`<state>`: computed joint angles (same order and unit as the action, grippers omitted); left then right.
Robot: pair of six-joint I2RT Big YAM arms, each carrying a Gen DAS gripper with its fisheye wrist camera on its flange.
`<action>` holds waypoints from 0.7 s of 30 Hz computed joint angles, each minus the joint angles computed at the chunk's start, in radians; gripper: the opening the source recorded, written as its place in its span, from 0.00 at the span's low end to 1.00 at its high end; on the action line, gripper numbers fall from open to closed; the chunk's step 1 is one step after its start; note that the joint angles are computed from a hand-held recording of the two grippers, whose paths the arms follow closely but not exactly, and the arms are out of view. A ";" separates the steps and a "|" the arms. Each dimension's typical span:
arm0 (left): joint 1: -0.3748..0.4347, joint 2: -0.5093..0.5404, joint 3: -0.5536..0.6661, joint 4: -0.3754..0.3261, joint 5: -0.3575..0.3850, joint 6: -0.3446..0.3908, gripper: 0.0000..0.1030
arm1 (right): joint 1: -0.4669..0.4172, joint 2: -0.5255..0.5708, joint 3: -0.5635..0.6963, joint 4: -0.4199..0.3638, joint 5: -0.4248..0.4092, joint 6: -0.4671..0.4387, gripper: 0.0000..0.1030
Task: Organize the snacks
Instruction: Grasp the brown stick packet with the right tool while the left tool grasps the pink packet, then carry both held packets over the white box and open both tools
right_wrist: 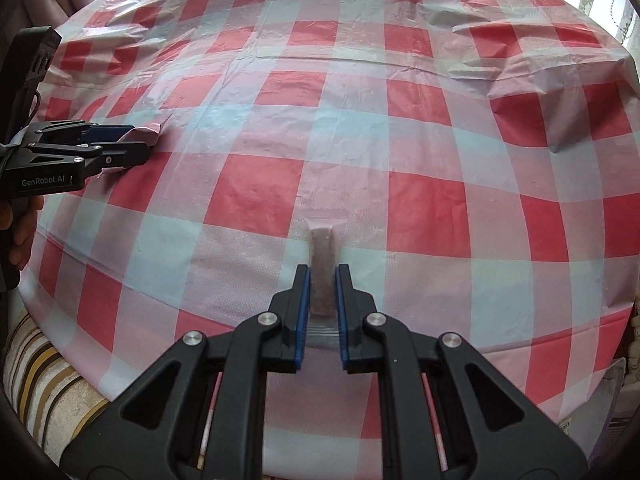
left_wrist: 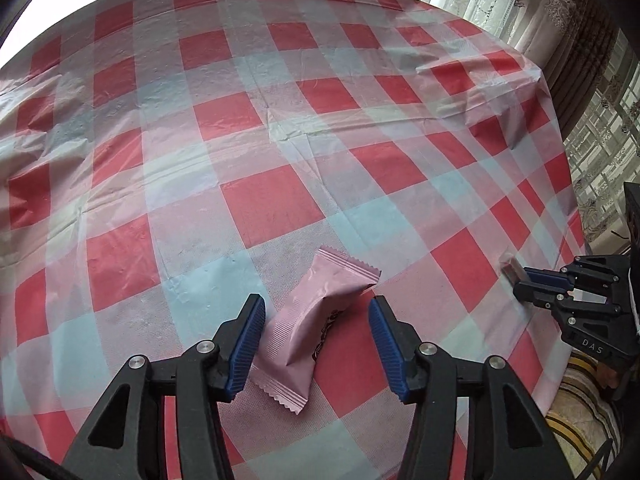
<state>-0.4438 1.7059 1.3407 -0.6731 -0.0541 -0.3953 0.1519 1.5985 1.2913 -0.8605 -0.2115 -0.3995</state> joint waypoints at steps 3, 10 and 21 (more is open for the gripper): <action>-0.023 0.009 0.017 -0.037 -0.060 -0.014 0.25 | -0.023 -0.011 -0.012 0.002 0.003 -0.001 0.15; -0.059 0.011 0.035 -0.066 -0.094 -0.104 0.20 | -0.069 -0.062 -0.046 0.020 -0.008 0.000 0.15; -0.166 -0.017 0.057 -0.049 -0.145 -0.204 0.20 | -0.133 -0.143 -0.097 0.029 -0.032 0.000 0.15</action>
